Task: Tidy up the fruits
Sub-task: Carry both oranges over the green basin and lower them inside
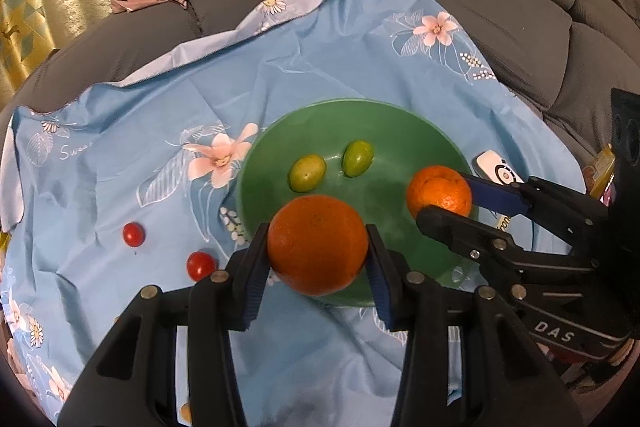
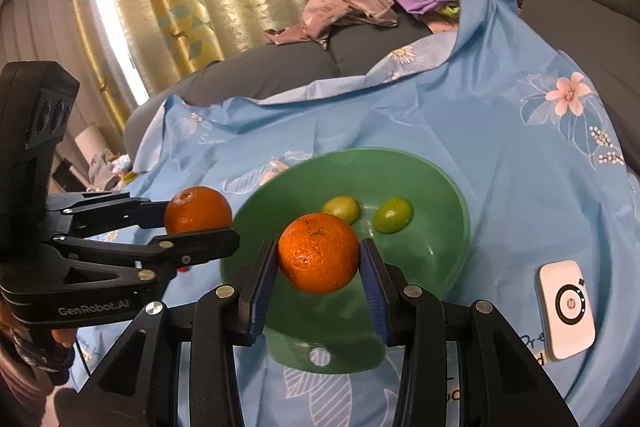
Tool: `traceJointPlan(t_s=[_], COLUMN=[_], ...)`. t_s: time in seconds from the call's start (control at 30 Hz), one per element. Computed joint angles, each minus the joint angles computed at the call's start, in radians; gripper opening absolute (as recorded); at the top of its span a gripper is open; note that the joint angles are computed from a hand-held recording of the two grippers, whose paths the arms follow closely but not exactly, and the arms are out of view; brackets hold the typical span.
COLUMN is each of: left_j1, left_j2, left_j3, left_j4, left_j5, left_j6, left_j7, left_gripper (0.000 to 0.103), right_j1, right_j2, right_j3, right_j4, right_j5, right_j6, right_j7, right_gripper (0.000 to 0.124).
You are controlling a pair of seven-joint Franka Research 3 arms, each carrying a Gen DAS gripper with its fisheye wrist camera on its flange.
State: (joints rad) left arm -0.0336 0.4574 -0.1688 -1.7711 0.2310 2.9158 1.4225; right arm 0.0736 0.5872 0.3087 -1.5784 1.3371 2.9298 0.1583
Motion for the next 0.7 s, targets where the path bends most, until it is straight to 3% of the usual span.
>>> traceJointPlan(t_s=[0.3,0.7], left_j1=[-0.009,-0.034], left_j2=[0.077,0.133], left_j3=[-0.005,0.01], left_j4=[0.098,0.179], left_j5=[-0.009,0.011], left_j6=[-0.073,-0.119], left_j7=[0.022,0.034], left_gripper=[0.044,0.045], right_j1=[0.008,-0.009], right_j2=[0.031,0.055], right_j3=[-0.012,0.02], right_j4=[0.025,0.035], right_j5=[-0.101,-0.225], right_j6=[0.013,0.075], right_j7=[0.1,0.2], right_gripper=[0.043,0.043])
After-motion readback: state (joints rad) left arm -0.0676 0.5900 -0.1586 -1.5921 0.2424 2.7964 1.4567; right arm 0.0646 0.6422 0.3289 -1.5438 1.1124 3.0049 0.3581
